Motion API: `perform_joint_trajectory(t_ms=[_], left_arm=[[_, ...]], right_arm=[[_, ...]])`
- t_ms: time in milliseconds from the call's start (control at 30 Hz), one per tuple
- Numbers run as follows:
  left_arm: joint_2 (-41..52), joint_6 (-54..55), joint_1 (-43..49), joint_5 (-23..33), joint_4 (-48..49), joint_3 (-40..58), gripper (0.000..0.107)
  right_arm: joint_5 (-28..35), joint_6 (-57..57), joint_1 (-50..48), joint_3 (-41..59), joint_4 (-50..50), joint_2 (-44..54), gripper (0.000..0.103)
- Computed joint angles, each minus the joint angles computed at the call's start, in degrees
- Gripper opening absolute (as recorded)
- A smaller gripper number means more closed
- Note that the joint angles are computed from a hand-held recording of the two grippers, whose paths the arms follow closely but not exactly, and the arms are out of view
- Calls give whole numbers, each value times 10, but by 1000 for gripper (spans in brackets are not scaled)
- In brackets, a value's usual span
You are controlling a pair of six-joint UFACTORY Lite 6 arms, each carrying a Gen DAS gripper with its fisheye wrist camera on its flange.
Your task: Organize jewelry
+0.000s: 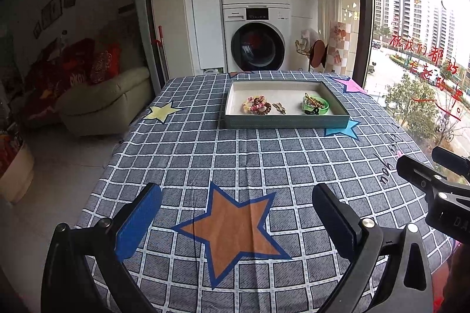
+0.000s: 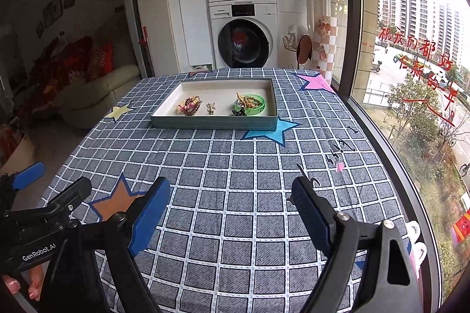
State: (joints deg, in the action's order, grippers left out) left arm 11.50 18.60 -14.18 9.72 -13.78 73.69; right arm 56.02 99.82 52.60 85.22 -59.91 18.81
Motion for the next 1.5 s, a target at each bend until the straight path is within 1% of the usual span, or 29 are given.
perform_joint_trajectory(t_ms=[133,367,633,767,933,1000,1100,1400,1500], left_arm=[[-17,18,3,-4,-21,-19,103],[-47,15,2,-22,-21,-56,103],[-74,-37,-3,-45,32,-93,103],[-84,-43,-5,-49,38,-103,103],[-90,21,-3,-52,-31,-104,103],[-90,32,-2,-50,-43,-102,103],[-90,29,-2,-51,-38,-101,103],[-85,-52,-7,-51,42,-97,103],[-85,-62,-8,-50,52,-97,103]], right_arm=[[16,9,16,0,-8,0,87],[30,39,32,-22,-18,-14,87],[56,63,51,-37,-32,-17,87],[64,73,58,-42,-35,-20,87],[82,71,67,-39,-43,-19,87],[87,67,70,-35,-46,-16,87],[87,65,70,-30,-47,-13,87],[79,62,67,-31,-43,-15,87],[77,63,66,-33,-44,-17,87]])
